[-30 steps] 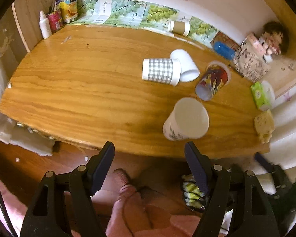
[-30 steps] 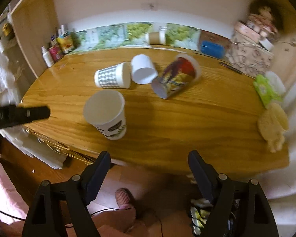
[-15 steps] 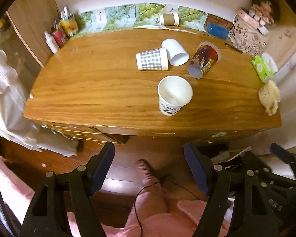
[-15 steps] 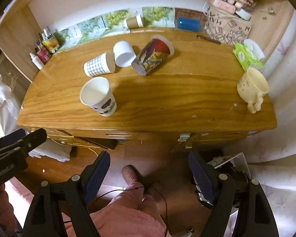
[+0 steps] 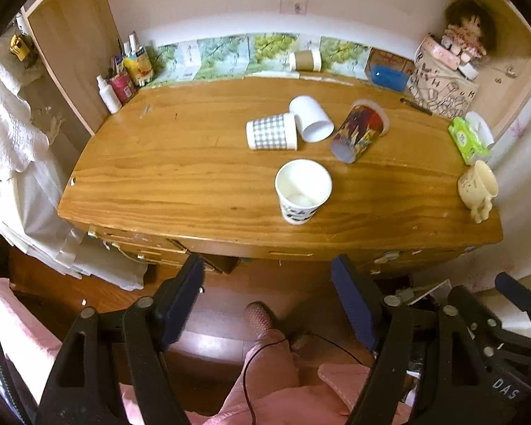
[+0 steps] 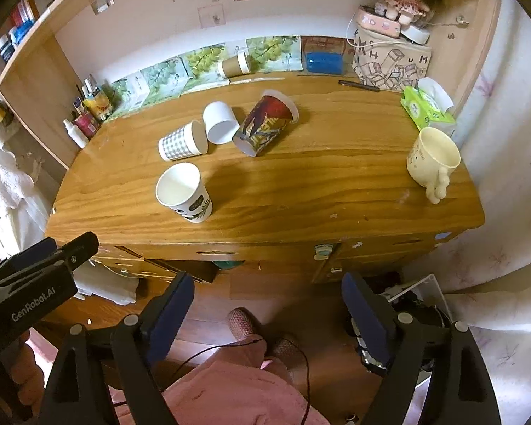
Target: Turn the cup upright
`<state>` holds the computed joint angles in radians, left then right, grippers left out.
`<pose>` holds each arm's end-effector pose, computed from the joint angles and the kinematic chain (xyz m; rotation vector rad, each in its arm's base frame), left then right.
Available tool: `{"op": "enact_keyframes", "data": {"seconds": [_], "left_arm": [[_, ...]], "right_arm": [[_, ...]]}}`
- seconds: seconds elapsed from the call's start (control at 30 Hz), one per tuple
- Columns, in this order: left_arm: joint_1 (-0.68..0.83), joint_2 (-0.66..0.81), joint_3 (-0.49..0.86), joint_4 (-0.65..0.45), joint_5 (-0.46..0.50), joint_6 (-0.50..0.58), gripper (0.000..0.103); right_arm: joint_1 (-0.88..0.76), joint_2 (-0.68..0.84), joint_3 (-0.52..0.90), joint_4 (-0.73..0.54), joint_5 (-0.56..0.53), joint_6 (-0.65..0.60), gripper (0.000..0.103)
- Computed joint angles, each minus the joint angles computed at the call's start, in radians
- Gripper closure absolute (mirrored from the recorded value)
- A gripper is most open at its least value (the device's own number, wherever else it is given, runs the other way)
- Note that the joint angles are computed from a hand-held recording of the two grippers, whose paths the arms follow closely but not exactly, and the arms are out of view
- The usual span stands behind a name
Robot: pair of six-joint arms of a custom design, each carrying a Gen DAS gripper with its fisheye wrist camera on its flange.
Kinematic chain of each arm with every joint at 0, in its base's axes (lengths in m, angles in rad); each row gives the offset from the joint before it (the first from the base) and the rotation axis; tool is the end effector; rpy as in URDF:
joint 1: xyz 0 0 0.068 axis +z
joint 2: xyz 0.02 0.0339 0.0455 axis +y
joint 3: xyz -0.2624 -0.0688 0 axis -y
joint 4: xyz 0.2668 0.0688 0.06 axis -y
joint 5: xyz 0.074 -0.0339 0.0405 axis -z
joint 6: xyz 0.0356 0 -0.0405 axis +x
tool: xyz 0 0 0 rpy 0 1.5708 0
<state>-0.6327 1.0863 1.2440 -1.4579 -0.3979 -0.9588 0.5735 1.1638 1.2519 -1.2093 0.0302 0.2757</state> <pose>0.1536 -0.0956 0.3439 -0.5055 2.6216 0.1170 0.1889 0.1208 0.3390 -0.3930 2.6828 0.2181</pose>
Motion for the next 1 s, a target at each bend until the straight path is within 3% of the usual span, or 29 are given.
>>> {"op": "enact_keyframes", "data": {"seconds": [0.13,0.2,0.27,1.0], "left_arm": [[-0.056,-0.018,0.000,0.000,-0.049,-0.056,0.007],[-0.075,-0.032,-0.007,0.000,-0.069,-0.083,0.007],[-0.079,-0.041,-0.014,0.005,-0.071,-0.096,0.007],[-0.206,-0.065,0.003,-0.043,-0.209,-0.202,0.007]], "right_arm": [[0.006,-0.029,-0.017,0.008,0.009,0.004,0.017],[0.004,-0.037,-0.023,0.016,0.017,0.004,0.012],[0.002,-0.037,-0.023,0.018,0.020,0.004,0.000],[0.102,-0.093,-0.035,0.074,0.031,0.018,0.000]]}}
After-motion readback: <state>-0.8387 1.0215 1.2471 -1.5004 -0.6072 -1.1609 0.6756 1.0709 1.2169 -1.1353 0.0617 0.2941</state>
